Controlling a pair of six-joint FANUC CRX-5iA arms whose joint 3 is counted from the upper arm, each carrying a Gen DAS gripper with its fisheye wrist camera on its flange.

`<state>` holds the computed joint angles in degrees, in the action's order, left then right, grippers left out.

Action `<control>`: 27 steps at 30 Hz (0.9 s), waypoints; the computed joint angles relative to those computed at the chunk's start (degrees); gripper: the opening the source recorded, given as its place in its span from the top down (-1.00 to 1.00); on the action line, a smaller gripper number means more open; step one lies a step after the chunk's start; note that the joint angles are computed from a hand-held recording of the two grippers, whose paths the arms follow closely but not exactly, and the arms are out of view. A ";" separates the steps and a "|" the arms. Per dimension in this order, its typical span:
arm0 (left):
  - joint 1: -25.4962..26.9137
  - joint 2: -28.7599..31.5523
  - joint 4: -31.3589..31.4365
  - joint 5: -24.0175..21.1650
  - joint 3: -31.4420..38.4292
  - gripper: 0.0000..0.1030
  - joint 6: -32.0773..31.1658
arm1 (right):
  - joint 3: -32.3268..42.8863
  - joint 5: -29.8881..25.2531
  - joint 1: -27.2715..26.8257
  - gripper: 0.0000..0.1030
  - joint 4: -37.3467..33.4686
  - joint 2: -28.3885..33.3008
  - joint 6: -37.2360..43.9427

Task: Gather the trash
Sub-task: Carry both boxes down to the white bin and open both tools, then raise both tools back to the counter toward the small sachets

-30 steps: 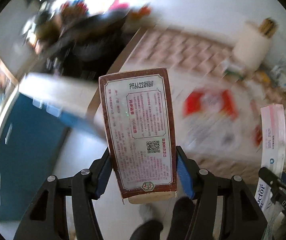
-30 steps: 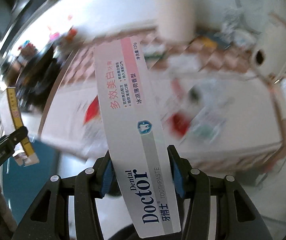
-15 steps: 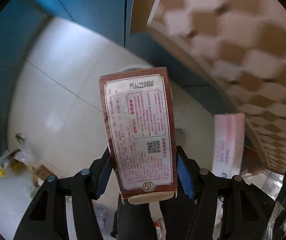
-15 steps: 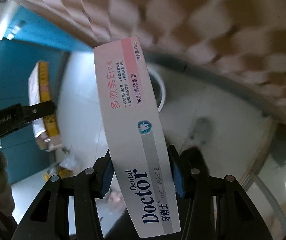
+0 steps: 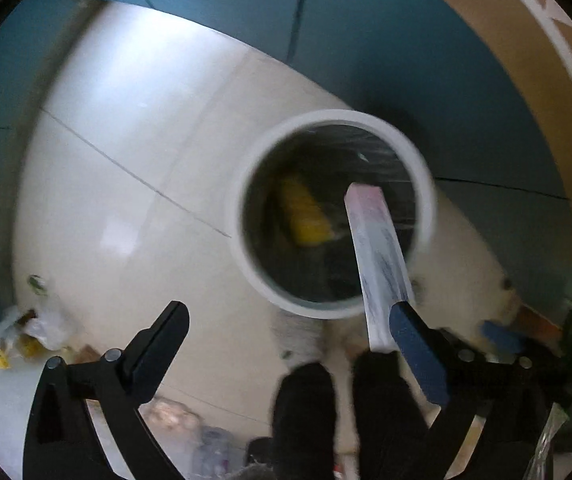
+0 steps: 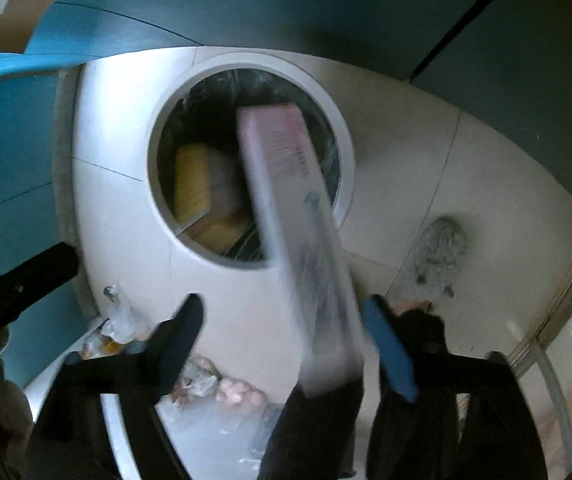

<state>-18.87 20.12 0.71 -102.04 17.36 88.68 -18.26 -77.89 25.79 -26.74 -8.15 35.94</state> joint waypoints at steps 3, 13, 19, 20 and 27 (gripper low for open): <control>-1.17 -2.44 -4.90 0.21 -0.28 -0.99 -0.27 | 0.97 -1.80 4.13 -1.00 5.68 0.40 -3.22; 0.79 -9.93 -5.83 -2.56 3.34 -0.99 2.16 | 5.94 -9.12 10.11 -1.00 16.05 -1.19 -8.63; 1.54 -12.94 -5.46 -6.55 8.92 -0.99 1.05 | 15.09 -17.39 13.94 -1.00 21.75 -3.84 -12.20; 1.42 -13.29 -5.63 -7.48 10.37 -0.99 0.44 | 16.85 -18.71 14.73 -1.00 22.71 -3.81 -12.46; 2.53 -12.88 -3.32 -16.10 23.49 -0.99 -1.75 | 30.57 -29.63 19.41 -1.00 27.26 -4.18 -14.32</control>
